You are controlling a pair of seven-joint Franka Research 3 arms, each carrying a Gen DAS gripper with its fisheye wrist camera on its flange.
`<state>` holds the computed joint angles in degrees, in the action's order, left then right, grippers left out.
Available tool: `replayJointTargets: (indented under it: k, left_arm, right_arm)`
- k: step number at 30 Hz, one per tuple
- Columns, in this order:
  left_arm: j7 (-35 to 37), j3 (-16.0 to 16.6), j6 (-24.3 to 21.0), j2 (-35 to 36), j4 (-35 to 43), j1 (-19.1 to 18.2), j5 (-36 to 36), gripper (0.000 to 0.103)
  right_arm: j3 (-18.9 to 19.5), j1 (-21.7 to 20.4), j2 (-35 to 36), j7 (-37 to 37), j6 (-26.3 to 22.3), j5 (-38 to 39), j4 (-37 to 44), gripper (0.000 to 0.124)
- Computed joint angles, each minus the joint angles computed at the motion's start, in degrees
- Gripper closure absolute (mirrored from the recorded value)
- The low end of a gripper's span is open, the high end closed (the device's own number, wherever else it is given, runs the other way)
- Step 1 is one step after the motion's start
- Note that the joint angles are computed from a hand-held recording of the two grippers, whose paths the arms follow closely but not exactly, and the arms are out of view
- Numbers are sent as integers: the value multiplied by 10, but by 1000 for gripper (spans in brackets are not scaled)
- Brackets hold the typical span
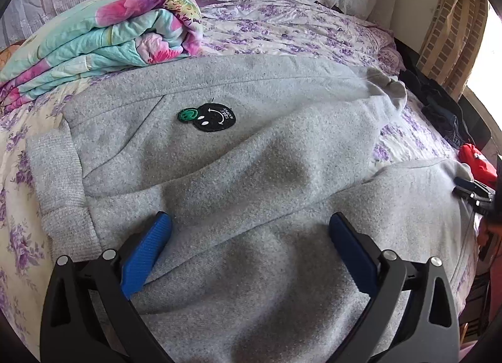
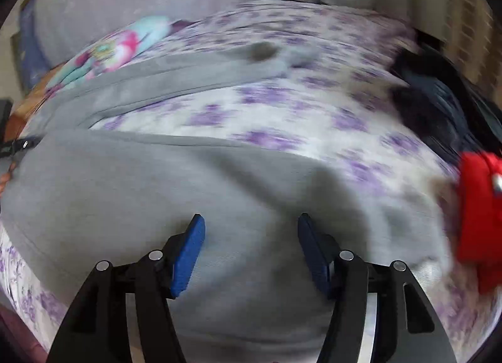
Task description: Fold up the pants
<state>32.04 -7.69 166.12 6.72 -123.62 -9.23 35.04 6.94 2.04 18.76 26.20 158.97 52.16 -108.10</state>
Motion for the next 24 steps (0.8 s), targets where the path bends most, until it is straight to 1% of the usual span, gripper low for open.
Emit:
replayJointTargets:
  k: [1, 2, 3, 4, 5, 6, 7, 8, 9, 10, 11, 13, 15, 16, 18, 20, 22, 23, 24]
  left_arm:
    - [-1, 0, -4, 1, 2, -1, 1, 5]
    - [-3, 0, -8, 1, 3, -2, 4, 5]
    - [-5, 0, -13, 0, 3, -3, 5, 5]
    - [-7, -1, -18, -1, 4, -4, 6, 5]
    - [-5, -2, -26, -2, 4, -4, 2, 5]
    - [-2, -5, -34, -5, 4, -4, -4, 5]
    - [0, -7, -43, -9, 3, -5, -9, 5]
    - [2, -9, -57, -18, 1, -6, -11, 5]
    - [2, -11, -68, -27, -3, -6, -13, 5]
    - [3, -12, -74, -39, -11, -5, -13, 5]
    - [3, -12, -74, -58, -23, -1, -11, 5]
    - [-6, -12, -78, -92, -42, 9, 5, 5]
    - [-13, -13, -97, -124, -54, 25, 23, 5]
    - [-7, -13, -105, -132, -54, 32, 23, 5]
    - [25, -5, -113, -144, -54, 47, 5, 5]
    - [79, 10, -99, -144, -54, 56, -42, 5]
    - [137, 21, -85, -135, -48, 61, -101, 5]
    - [178, 27, -83, -126, -42, 61, -138, 5]
    - [212, 29, -86, -116, -32, 62, -163, 5]
  right_arm:
    - [4, -36, 2, -15, -55, 55, 12, 107]
    - [2, -52, 2, -6, -77, 80, 14, 116]
    - [-2, -56, 2, -3, -89, 96, 15, 114]
    - [-4, -51, -6, -6, -83, 105, 5, 107]
    - [-6, -38, -15, -17, -64, 99, -8, 84]
    - [-6, -28, -21, -29, -56, 89, -16, 67]
    - [-9, -13, -28, -27, -46, 68, -23, 45]
    - [-15, 12, -36, -5, -17, 25, -32, 37]
    - [-16, 29, -42, 1, 5, -6, -39, 37]
    - [-12, 36, -49, -13, 14, -22, -40, 37]
    - [-3, 38, -54, -38, 14, -25, -36, 33]
    - [10, 41, -58, -79, -7, -20, -12, 24]
    - [17, 44, -52, -113, -45, -10, 24, 25]
    - [14, 53, -41, -106, -74, -33, 54, 25]
    - [-3, 81, -16, -52, -128, -126, 108, 25]
    - [-18, 116, 27, -7, -176, -240, 176, 24]
    - [-32, 150, 57, 21, -188, -338, 216, 25]
    - [-36, 167, 73, 23, -203, -384, 240, 25]
    - [-33, 172, 80, 20, -206, -404, 252, 25]
